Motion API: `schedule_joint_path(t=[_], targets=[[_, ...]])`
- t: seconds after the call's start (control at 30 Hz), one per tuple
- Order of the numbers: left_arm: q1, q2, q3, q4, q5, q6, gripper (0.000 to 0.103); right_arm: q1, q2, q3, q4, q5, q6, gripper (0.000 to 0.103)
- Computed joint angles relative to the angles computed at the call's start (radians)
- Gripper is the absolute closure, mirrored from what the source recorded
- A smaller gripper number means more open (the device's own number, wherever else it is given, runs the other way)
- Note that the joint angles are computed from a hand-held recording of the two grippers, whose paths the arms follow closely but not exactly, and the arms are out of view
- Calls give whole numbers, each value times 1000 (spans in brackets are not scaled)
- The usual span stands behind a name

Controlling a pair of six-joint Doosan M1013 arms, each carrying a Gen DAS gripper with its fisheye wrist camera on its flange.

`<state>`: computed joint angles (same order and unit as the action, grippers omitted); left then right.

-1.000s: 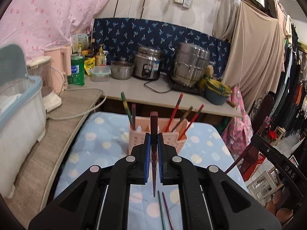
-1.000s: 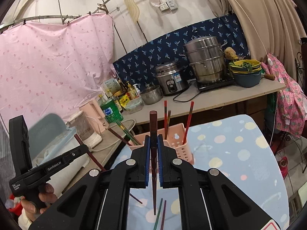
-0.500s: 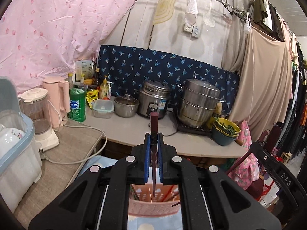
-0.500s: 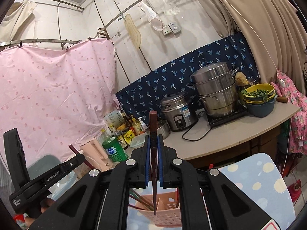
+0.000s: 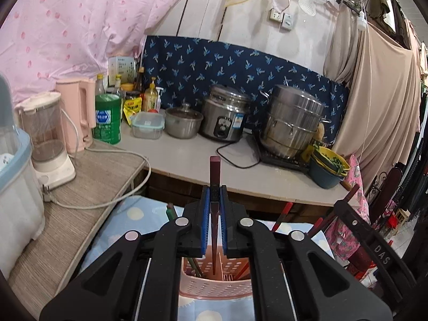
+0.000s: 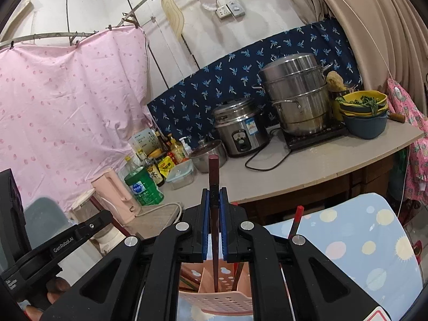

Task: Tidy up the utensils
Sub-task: 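Open left tool over the pink basket while right tool opens, dropping both chopsticks in, then move both tools back down toward the last green and red chopsticks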

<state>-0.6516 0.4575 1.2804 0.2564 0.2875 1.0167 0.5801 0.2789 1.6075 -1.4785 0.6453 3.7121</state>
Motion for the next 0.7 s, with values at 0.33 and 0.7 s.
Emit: schedule_joint_path(t=[0.33, 0.7], targets=[[-4, 7, 23, -16, 24, 32, 95, -2, 33, -5, 126, -31, -85, 89], [-11, -26, 87, 99, 7, -78, 58, 25, 4, 32, 102, -5, -46, 82]])
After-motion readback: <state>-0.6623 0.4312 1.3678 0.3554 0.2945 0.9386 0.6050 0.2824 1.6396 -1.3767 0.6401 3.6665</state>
